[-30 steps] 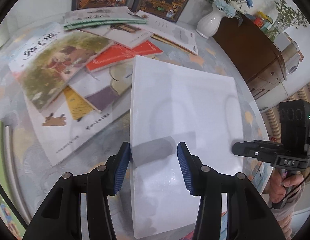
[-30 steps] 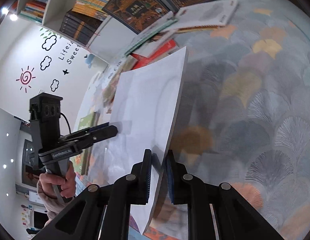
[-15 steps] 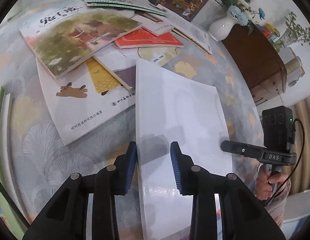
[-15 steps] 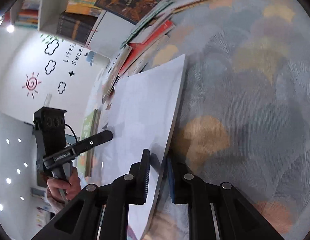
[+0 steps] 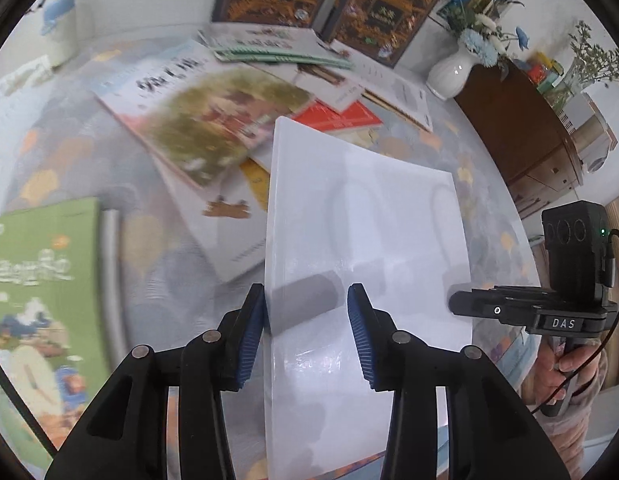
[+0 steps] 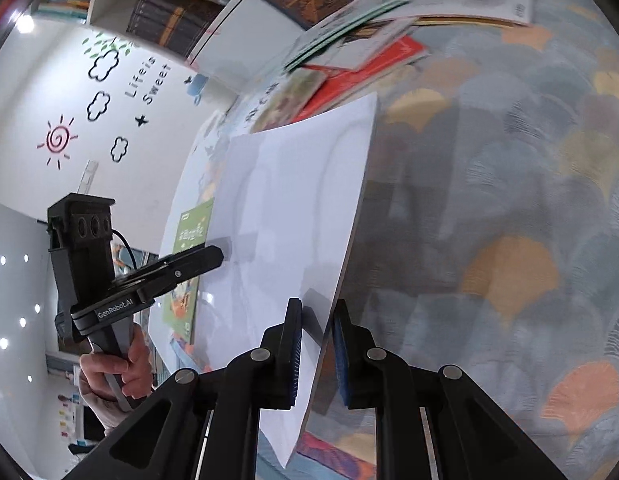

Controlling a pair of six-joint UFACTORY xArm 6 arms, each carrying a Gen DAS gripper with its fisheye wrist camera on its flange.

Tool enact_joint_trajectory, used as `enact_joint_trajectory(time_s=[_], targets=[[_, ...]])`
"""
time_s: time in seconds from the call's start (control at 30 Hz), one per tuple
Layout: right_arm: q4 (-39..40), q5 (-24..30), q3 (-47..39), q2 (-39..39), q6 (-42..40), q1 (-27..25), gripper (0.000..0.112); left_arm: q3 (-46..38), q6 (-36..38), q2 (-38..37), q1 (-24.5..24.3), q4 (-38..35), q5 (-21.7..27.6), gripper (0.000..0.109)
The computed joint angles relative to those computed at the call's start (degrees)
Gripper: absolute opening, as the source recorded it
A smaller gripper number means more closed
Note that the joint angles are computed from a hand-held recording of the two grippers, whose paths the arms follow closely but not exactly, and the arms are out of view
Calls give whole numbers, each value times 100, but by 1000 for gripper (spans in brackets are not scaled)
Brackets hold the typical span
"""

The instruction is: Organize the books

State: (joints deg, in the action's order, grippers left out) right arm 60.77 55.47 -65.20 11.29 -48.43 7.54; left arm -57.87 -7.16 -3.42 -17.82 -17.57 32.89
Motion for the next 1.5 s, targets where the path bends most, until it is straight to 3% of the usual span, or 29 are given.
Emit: enact_joint_trajectory(time_s=[0.13,0.57,1.03,1.27,1.5], targets=[[-116,-53,-83,-59,135,291,15,260,-198,-397,218,293,22,37],[-276,-165,-984,307,595,1374,15,916,98,-1400,1225,292,34,39],[-786,-180,-2543,1642,1272,2375,15,1720,1279,-1828,2613,-833,-65,39],[-911,-155,-3022,2178,1579,2487,15,1885,1750,-1685,2836,-1267,-109,39],[-1015,-186,-3027,2279,1709,2532,16,2011,1648,-1688,2825,-1045,-213,40]])
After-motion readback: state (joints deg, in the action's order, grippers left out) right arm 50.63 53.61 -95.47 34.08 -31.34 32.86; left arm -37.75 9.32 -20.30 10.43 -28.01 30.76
